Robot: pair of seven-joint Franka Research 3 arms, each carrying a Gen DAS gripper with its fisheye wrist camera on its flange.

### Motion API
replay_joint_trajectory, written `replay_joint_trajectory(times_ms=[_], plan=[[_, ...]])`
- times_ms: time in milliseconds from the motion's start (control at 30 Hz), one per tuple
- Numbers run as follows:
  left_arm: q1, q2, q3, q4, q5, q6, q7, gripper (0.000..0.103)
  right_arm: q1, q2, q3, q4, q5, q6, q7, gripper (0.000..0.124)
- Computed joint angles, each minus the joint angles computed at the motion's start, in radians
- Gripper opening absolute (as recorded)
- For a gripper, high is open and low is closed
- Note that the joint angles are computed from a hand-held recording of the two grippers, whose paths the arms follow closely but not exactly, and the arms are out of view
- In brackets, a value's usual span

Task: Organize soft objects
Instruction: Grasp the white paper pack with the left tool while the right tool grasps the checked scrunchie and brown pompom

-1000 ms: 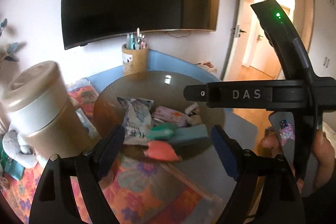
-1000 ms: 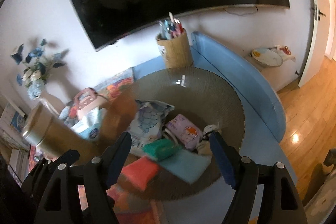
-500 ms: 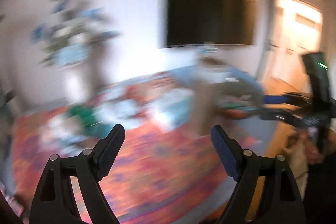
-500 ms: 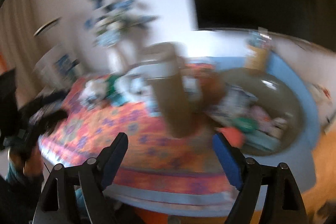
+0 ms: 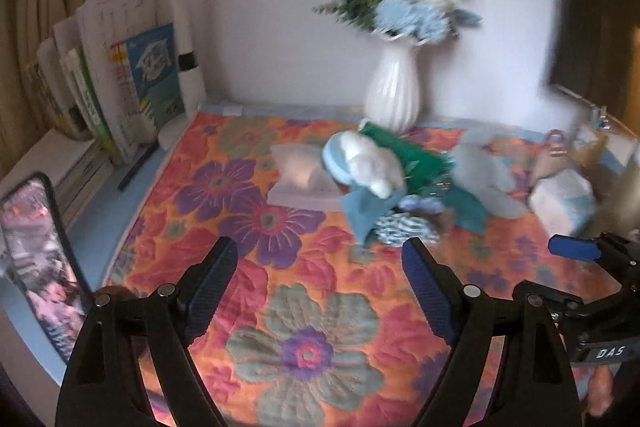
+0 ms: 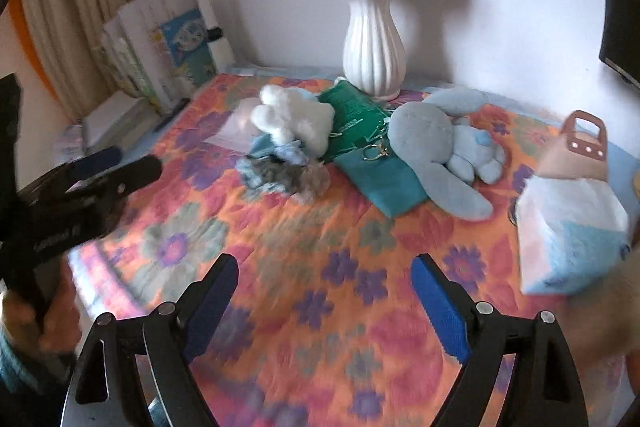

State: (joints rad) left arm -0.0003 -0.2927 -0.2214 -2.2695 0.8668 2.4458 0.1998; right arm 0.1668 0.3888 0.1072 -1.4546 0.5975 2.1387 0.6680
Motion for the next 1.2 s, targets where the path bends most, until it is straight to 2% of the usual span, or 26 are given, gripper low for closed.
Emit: replay_joint_trajectory(times_ms=[133, 233, 333, 367, 433, 467, 533, 567, 600, 733, 800, 833, 900, 933, 967, 1033, 1100, 1167, 1200], plan=[[0.011, 0.057, 0.020, 0.008, 0.001, 0.065, -0.022, 0.083, 0.038, 0.061, -0.004, 0.028, -0.047, 0.070, 0.062, 0.087], [0.014, 0.115, 0.026, 0.034, 0.015, 0.080, -0.028, 0.083, 0.056, 0.090, -0.008, 0.037, -0.090, 0.123, 0.096, 0.087], [0.010, 0.141, 0.048, 0.026, -0.005, 0.127, -0.016, 0.083, 0.055, 0.117, -0.006, 0.053, -0.114, 0.117, 0.129, 0.087], [0.008, 0.147, 0.072, 0.004, -0.062, 0.192, 0.011, 0.083, 0.060, 0.121, -0.011, 0.057, -0.131, 0.117, 0.146, 0.087], [-0.005, 0.150, 0.131, -0.042, -0.278, 0.314, 0.148, 0.083, 0.061, 0.136, -0.012, 0.075, -0.149, 0.110, 0.173, 0.087], [0.025, 0.129, 0.130, -0.086, -0.301, 0.403, 0.136, 0.083, 0.058, 0.143, -0.010, 0.084, -0.152, 0.105, 0.181, 0.087], [0.067, 0.104, 0.126, -0.143, -0.288, 0.512, 0.067, 0.083, 0.057, 0.156, -0.008, 0.101, -0.160, 0.097, 0.199, 0.087], [0.083, 0.097, 0.121, -0.163, -0.293, 0.555, 0.057, 0.083, 0.056, 0.161, -0.007, 0.108, -0.163, 0.093, 0.208, 0.087], [0.095, 0.093, 0.109, -0.168, -0.296, 0.562, 0.056, 0.083, 0.055, 0.163, -0.007, 0.112, -0.166, 0.090, 0.215, 0.087], [0.084, 0.076, 0.090, -0.150, -0.349, 0.476, 0.118, 0.083, 0.040, 0.158, 0.002, 0.113, -0.158, 0.072, 0.212, 0.087], [0.082, 0.052, 0.088, -0.139, -0.370, 0.427, 0.138, 0.083, 0.022, 0.173, 0.009, 0.160, -0.148, -0.023, 0.207, 0.087], [0.082, 0.041, 0.090, -0.125, -0.381, 0.385, 0.154, 0.083, 0.007, 0.194, 0.018, 0.215, -0.134, -0.110, 0.209, 0.087], [0.073, 0.058, 0.092, -0.026, -0.418, 0.180, 0.218, 0.083, -0.012, 0.255, 0.035, 0.356, -0.101, -0.278, 0.231, 0.087], [0.080, 0.077, 0.089, 0.014, -0.450, 0.129, 0.268, 0.083, -0.010, 0.282, 0.039, 0.415, -0.093, -0.327, 0.244, 0.087], [0.063, 0.096, 0.121, 0.038, -0.466, 0.133, 0.304, 0.083, -0.004, 0.312, 0.043, 0.479, -0.091, -0.366, 0.256, 0.087], [0.078, 0.150, 0.132, 0.094, -0.464, 0.127, 0.320, 0.083, 0.016, 0.356, 0.046, 0.564, -0.091, -0.384, 0.265, 0.088], [0.099, 0.202, 0.131, 0.138, -0.403, 0.114, 0.264, 0.083, 0.043, 0.386, 0.044, 0.604, -0.102, -0.360, 0.278, 0.088], [0.109, 0.264, 0.131, 0.196, -0.314, 0.054, 0.181, 0.081, 0.060, 0.427, 0.052, 0.646, -0.099, -0.353, 0.297, 0.088], [0.106, 0.289, 0.136, 0.220, -0.320, 0.022, 0.188, 0.081, 0.067, 0.446, 0.055, 0.665, -0.100, -0.358, 0.309, 0.088]])
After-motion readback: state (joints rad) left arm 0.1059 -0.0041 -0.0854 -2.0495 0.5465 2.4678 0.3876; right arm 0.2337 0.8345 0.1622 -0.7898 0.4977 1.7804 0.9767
